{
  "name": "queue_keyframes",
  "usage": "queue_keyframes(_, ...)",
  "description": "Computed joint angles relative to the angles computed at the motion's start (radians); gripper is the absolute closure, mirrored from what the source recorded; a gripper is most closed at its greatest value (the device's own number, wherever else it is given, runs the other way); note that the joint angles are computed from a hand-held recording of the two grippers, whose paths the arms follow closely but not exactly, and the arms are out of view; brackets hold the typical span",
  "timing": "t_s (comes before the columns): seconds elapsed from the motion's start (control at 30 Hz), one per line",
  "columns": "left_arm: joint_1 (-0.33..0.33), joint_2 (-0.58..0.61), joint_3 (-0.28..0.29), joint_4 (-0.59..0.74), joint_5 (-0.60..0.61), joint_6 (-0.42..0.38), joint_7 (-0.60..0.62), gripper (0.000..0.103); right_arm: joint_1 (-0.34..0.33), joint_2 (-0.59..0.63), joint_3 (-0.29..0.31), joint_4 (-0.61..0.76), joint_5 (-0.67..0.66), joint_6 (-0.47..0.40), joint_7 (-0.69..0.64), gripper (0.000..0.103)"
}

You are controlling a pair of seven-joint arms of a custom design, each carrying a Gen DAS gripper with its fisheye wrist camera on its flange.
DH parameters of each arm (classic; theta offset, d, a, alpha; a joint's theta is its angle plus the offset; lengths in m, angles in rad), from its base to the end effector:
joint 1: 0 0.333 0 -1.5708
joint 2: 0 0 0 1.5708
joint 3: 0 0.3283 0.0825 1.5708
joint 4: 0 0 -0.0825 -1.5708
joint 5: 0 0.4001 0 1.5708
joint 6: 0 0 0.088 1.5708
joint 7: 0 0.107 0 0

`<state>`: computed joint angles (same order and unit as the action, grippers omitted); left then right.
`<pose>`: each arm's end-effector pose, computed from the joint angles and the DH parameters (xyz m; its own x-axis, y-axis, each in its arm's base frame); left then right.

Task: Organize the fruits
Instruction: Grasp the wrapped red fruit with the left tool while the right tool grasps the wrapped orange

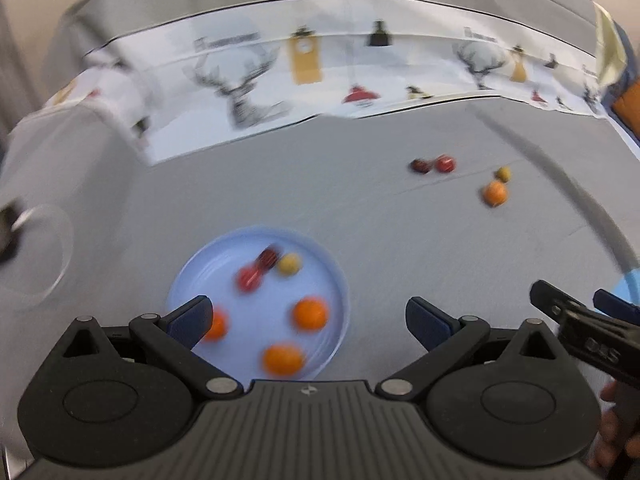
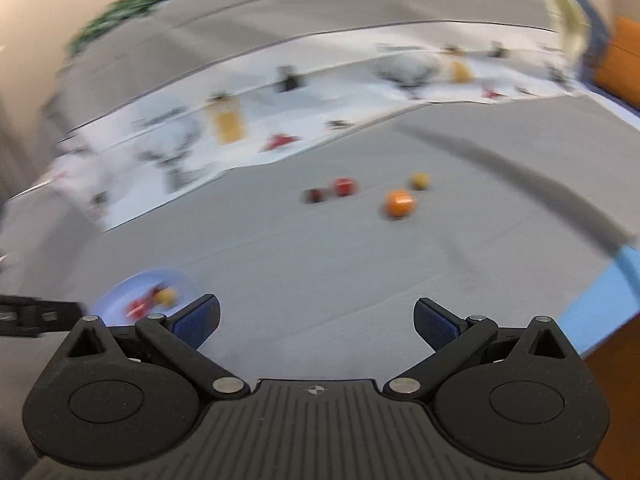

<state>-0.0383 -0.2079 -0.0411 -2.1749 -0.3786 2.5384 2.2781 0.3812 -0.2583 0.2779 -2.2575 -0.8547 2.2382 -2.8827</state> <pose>0.5440 -0.0403 0.5497 -0.4931 -0.8676 -0.0649 -0.6832 0.4323 -0.5884 0.4129 0.3010 0.5027 -0.5650 -0.8033 -0.1883 -0.4939 0.5121 -0.7027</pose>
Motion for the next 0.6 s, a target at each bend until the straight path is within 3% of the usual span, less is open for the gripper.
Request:
queue_keyframes(0.23, -0.052, 0.273, -0.096, 0.269, 0.014, -0.015, -0.014, 0.0, -0.08, 0.144, -0.084, 0.04, -0.115, -0.033, 0.078, 0.001)
queue_keyframes(0.43, -0.096, 0.55, -0.167, 0.554, 0.141, -0.042, -0.061, 0.0, -0.096, 0.266, -0.172, 0.086, -0.205, 0.0, 0.091, 0.001)
queue_keyframes(0.6, -0.159, 0.82, -0.184, 0.879, 0.257, -0.164, -0.118, 0.0, -0.109, 0.349, -0.233, 0.12, -0.235, 0.08, 0.089, 0.001)
